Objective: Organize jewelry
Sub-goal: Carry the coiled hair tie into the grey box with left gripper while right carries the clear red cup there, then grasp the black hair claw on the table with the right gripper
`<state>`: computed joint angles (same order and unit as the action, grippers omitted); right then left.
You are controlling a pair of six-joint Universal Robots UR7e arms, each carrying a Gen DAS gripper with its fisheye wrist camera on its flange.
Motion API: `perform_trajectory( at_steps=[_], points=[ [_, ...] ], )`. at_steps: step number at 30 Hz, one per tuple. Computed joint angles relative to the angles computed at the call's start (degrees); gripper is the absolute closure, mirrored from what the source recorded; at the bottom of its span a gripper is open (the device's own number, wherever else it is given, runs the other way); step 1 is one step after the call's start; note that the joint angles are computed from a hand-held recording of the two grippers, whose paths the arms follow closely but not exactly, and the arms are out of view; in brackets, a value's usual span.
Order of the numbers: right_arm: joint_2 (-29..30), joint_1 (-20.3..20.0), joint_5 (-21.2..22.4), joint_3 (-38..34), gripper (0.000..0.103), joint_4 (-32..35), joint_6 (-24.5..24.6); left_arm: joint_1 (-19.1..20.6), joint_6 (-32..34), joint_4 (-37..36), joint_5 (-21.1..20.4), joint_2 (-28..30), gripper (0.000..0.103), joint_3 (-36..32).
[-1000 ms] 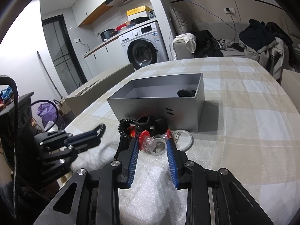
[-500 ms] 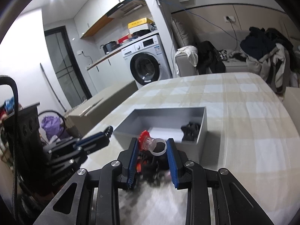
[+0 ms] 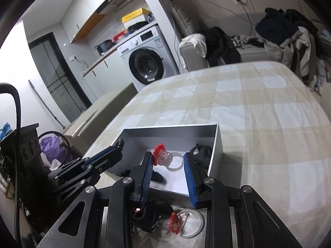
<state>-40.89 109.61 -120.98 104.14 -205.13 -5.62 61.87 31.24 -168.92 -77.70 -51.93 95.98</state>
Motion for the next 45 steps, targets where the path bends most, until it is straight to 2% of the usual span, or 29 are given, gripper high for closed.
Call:
perform_trajectory(
  at_steps=[10,12,15,16,17,18,19,20,21,22,23,26,30,34,39,41,45],
  points=[
    [0.3,0.6,-1.4,-0.6,0.07,0.8,-0.5,-0.5,-0.8,3.0,0.8,-0.9,0.098,0.2],
    [-0.1,0.9,-1.1,0.1,0.065,-0.3,-1.1,-0.3,-1.5,4.7,-0.3,-1.2,0.092,-0.2],
    [-0.6,2.0,-2.1,1.8,0.061,-4.1,-2.7,-0.5,-1.3,4.6,-0.8,-2.7,0.063,1.1],
    [-0.9,2.3,-2.3,2.5,0.054,-5.3,-2.9,-0.6,-1.3,4.4,-1.2,-3.4,0.045,1.7],
    [-1.3,2.7,-2.2,3.8,0.038,-7.3,-3.1,-0.6,-1.2,4.1,-1.7,-4.2,0.03,2.5],
    [-1.5,2.9,-2.3,4.6,0.029,-8.8,-3.3,-0.7,-0.9,3.6,-2.0,-4.6,0.025,2.9],
    [-1.7,3.2,-2.5,5.6,0.016,-10.5,-3.4,-0.8,-0.5,2.5,-2.2,-5.5,0.017,4.1],
    [-1.8,3.5,-3.0,6.7,0.008,-12.1,-3.3,-0.8,-0.3,1.7,-2.3,-6.1,0.013,4.8],
    [-2.0,3.7,-3.2,7.7,0.006,-13.2,-3.1,-0.9,-0.1,0.7,-2.3,-6.9,0.01,6.0],
    [-2.1,3.8,-3.3,8.2,0.002,-13.5,-2.9,-0.8,-0.1,0.2,-2.7,-7.6,0.001,6.9],
    [-2.1,4.0,-3.8,8.9,0.0,-13.7,-2.5,-0.7,-0.1,-0.1,-3.1,-7.9,0.001,7.3],
    [-1.6,4.2,-5.0,10.2,0.0,-13.9,-2.6,-0.4,-0.6,-1.0,-3.8,-9.1,0.001,9.1],
    [0.4,4.3,-6.8,10.3,0.0,-16.1,-5.3,-0.4,-0.5,-3.1,-1.9,-9.3,0.001,10.7],
    [0.3,3.2,-3.5,10.9,0.001,-13.6,-4.9,0.1,-0.6,-2.6,-1.6,-9.0,0.001,10.8],
    [0.6,2.6,-1.6,10.5,0.015,-10.1,-4.5,0.7,-1.7,-0.9,-0.8,-8.3,0.001,10.1],
    [0.7,2.5,-0.4,10.1,0.029,-8.4,-4.5,0.8,-1.6,-0.9,-0.7,-8.1,0.001,10.2],
    [1.2,2.1,1.3,9.1,0.04,-6.1,-4.3,0.8,-0.7,-1.1,-0.4,-8.2,0.001,10.7]
  ],
)
